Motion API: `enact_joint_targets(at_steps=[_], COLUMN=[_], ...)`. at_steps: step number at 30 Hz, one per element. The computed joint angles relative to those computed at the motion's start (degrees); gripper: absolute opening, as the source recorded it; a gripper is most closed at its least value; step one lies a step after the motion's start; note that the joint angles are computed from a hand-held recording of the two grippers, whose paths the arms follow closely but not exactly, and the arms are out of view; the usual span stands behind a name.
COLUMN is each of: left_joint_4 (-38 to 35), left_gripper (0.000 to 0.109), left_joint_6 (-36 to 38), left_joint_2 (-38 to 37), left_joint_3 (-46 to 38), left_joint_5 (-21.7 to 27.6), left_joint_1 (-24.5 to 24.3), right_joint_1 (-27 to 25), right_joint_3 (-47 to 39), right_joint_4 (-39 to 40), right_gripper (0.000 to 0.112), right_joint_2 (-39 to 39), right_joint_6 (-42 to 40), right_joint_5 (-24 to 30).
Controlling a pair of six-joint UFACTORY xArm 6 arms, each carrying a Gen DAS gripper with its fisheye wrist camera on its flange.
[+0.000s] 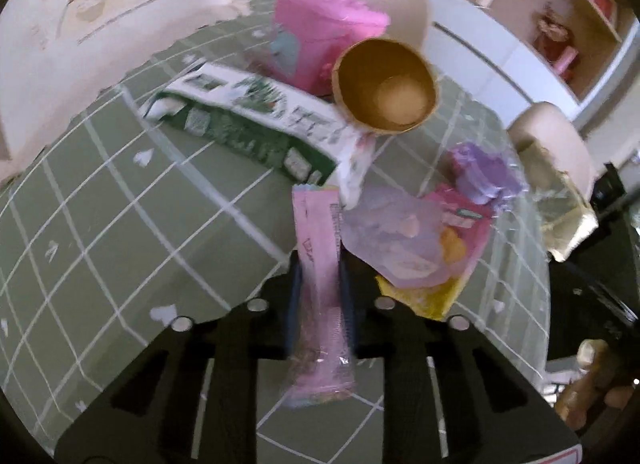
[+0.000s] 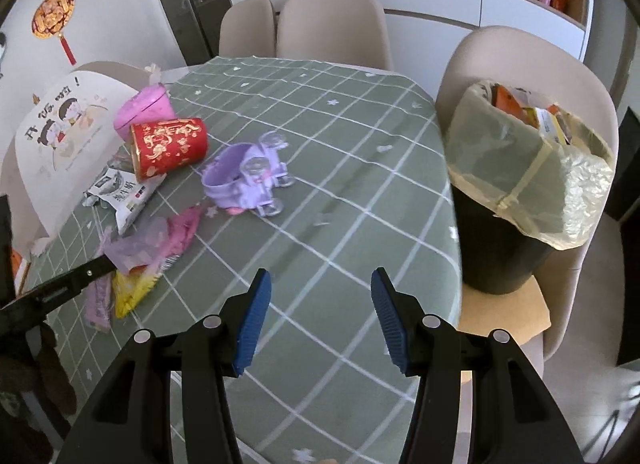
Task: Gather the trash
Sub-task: 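Grasp a pink-and-yellow snack packet with the right gripper while the left holds the pink wrapper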
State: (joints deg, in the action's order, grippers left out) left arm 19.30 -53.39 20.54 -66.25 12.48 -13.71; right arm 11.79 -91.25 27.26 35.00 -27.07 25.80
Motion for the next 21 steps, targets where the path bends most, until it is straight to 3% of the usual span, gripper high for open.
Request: enact_joint_targets(at_steps=[5, 8, 12, 18, 21], left_joint_4=[-6.44, -16.08, -8.85, -18.33, -22.81], left_gripper=[0.013, 0.013, 0.013, 0.014, 0.015], left_joint_6=[9.07, 19.37, 13.81, 20.07, 22.61], left_joint_2=[-3.26, -5.63, -8.45, -9.60, -10.12], left_joint_3=[3.70, 6.02, 8.56, 11.90, 13.59], left_joint_5=[-5.00, -5.38, -5.75, -8.34, -9.41], left_joint_1=[1.15, 1.24, 2.81, 3.51, 3.86], right_joint_1=[3.83, 6.18, 7.40, 8.39, 8.38], right_joint_3=[0.40, -1.54, -4.75, -5.21, -7.31], right_joint_4=[1.65, -4.27, -3.40, -2.93, -1.09], right_gripper=[0.049, 0.049, 0.049, 0.049, 0.049], right_joint_2=[0.16, 1.87, 3.97, 3.80, 4.79], right_joint_6=[-1.31, 1.48, 4.62, 9.26, 7.60], right_joint_5=[0.58, 1.61, 1.53, -3.93, -0.74])
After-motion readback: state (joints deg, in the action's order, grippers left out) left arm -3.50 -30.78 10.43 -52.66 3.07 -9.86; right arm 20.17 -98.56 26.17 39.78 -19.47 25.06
